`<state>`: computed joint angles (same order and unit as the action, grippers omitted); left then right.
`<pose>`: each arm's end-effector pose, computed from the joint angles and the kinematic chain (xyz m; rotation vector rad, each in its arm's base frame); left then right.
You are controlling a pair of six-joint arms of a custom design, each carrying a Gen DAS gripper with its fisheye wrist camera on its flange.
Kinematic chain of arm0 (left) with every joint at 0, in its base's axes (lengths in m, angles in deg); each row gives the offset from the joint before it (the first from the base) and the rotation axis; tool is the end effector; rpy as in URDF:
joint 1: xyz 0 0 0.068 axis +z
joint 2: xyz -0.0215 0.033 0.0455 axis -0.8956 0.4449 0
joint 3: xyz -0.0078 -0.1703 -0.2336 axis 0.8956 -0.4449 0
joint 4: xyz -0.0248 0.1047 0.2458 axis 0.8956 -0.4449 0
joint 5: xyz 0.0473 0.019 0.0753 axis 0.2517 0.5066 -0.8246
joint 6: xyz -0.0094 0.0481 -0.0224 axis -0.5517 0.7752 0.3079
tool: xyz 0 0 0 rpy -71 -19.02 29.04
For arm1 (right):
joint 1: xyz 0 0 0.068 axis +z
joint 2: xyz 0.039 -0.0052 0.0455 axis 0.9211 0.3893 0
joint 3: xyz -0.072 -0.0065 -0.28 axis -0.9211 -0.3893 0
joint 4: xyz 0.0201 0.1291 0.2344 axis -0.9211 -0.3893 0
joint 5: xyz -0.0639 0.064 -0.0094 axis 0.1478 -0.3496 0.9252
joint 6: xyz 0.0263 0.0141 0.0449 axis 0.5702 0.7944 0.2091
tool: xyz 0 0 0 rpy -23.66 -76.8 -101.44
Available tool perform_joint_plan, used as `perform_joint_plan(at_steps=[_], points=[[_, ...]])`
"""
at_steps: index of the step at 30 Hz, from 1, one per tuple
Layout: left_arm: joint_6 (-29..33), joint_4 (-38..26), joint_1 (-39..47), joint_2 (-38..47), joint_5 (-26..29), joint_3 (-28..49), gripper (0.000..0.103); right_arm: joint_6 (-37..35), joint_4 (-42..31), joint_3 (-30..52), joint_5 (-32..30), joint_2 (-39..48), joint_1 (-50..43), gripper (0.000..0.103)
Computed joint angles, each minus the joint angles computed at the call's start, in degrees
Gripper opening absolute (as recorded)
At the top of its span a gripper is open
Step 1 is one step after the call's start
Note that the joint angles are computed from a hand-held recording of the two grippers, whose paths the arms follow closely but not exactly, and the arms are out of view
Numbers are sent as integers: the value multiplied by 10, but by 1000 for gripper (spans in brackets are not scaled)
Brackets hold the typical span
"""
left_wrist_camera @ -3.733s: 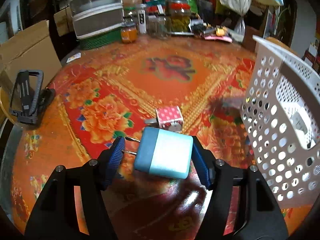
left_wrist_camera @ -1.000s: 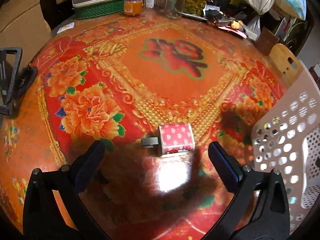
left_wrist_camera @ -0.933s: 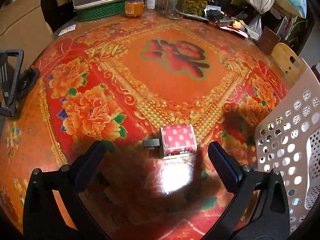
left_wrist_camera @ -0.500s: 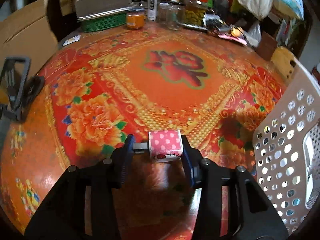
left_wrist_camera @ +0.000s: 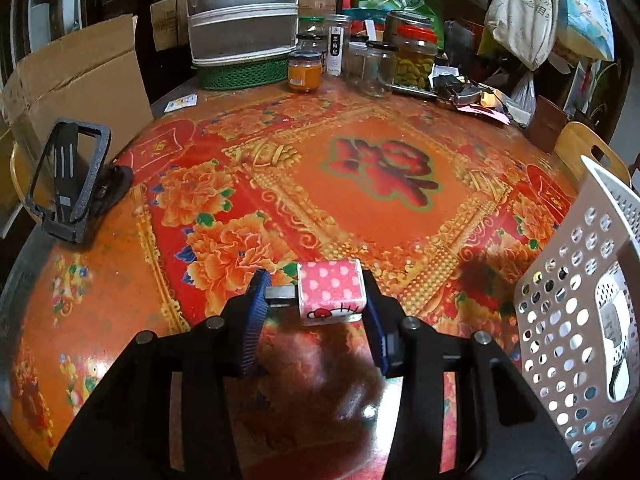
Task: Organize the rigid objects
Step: 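Grasp the pink patterned charger with the left gripper and lift it, then carry the pink charger into the basket and open the left gripper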
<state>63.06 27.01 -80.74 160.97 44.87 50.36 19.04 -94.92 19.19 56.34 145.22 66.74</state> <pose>0.3495 -0.1001 0.1390 -0.0930 2.4012 -0.0185 0.1826 -0.0011 0.2102 0.1357 2.6719 0.0339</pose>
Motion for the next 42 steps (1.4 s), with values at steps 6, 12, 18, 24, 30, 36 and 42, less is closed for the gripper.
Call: perform_joint_plan(at_steps=[6,12,18,24,30,36,42], points=[[-1,5,1,-10,-3,-4,42,0,-3,3,-2,3,-1,27],[11,-31,-10,-83,-34,-8,42,5,-2,7,0,11,3,27],[28,-92,-52,-160,-80,8,42,6,3,5,-1,12,5,27],[39,-161,-95,-178,-105,63,42,5,4,3,-4,11,7,27],[28,-229,-162,-156,-99,133,42,3,5,1,-9,8,6,29],[-5,-283,-257,-88,-126,216,42,3,5,1,-9,8,5,29],[-17,-331,-338,4,-145,306,42,3,5,0,-9,7,5,29]])
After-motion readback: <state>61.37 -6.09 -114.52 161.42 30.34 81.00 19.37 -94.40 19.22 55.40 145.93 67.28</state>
